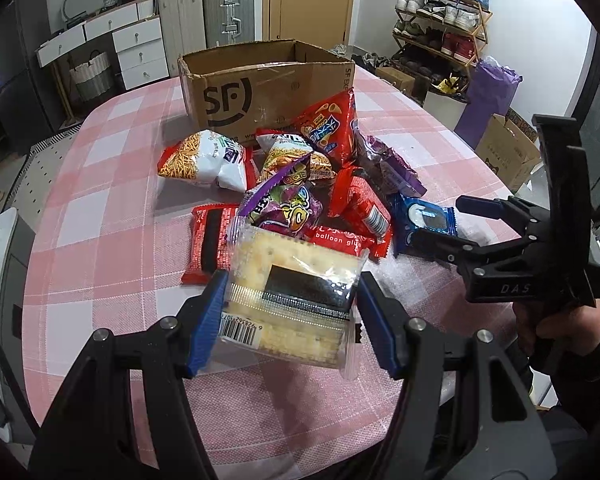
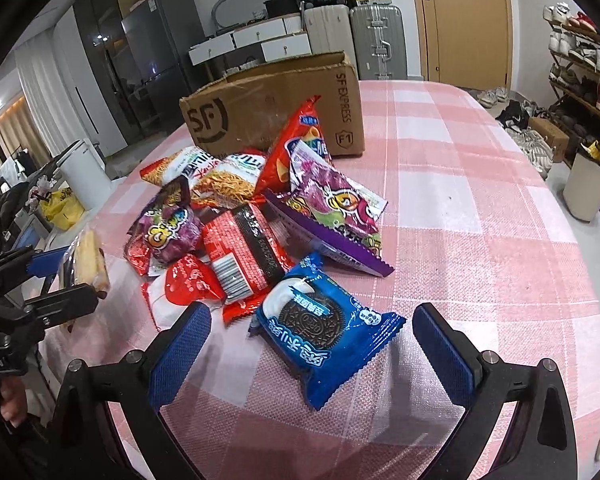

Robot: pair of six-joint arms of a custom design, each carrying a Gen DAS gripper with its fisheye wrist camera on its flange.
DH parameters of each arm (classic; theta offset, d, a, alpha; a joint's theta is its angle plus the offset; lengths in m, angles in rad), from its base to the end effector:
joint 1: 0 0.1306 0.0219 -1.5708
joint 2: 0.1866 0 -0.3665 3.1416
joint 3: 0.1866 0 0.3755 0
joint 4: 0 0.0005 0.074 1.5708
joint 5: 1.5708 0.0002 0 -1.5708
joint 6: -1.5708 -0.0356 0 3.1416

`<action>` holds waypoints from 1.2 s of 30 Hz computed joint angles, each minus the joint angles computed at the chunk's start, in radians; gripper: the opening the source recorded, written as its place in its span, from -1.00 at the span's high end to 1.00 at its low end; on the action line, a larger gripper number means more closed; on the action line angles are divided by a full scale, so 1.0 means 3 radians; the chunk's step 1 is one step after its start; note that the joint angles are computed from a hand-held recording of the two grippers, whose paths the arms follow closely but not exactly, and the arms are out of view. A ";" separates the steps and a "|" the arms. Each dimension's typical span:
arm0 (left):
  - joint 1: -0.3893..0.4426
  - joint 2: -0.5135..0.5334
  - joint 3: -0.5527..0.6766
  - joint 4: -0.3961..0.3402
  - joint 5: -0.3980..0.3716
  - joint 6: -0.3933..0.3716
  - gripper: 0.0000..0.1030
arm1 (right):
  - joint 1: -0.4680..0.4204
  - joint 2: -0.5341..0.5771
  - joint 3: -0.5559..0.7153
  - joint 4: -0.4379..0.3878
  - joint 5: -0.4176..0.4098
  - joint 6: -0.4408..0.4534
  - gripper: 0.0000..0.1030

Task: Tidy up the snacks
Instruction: 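Lift the cracker box with the left tool while the right tool grasps the blue Oreo pack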

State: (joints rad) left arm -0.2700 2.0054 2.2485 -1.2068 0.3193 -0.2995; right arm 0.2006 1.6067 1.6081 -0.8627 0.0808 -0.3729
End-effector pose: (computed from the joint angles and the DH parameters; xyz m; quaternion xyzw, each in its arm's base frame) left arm 0.6339 -0.1876 0.4304 0.3103 0.8909 -0.1473 0.2973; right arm 0.5391 0.1062 0.4054 0.0946 0.9323 0.0618 0.3436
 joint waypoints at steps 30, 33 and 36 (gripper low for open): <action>0.0051 0.0019 0.0006 0.0000 0.0043 0.0061 -0.19 | 0.0002 0.0049 -0.0007 -0.0007 0.0016 -0.0020 0.02; 0.0055 0.0026 0.0025 -0.0006 0.0035 0.0051 -0.19 | 0.0010 -0.0032 -0.0088 0.0096 -0.0012 0.0014 0.02; 0.0060 0.0032 0.0041 -0.0002 0.0027 0.0060 -0.19 | 0.0028 -0.0107 -0.0145 0.0153 -0.0033 0.0019 0.02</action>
State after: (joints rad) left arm -0.2520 2.0149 2.2608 -1.2076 0.3275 -0.2816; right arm 0.2091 1.5747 1.5646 -0.8168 0.0708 -0.3672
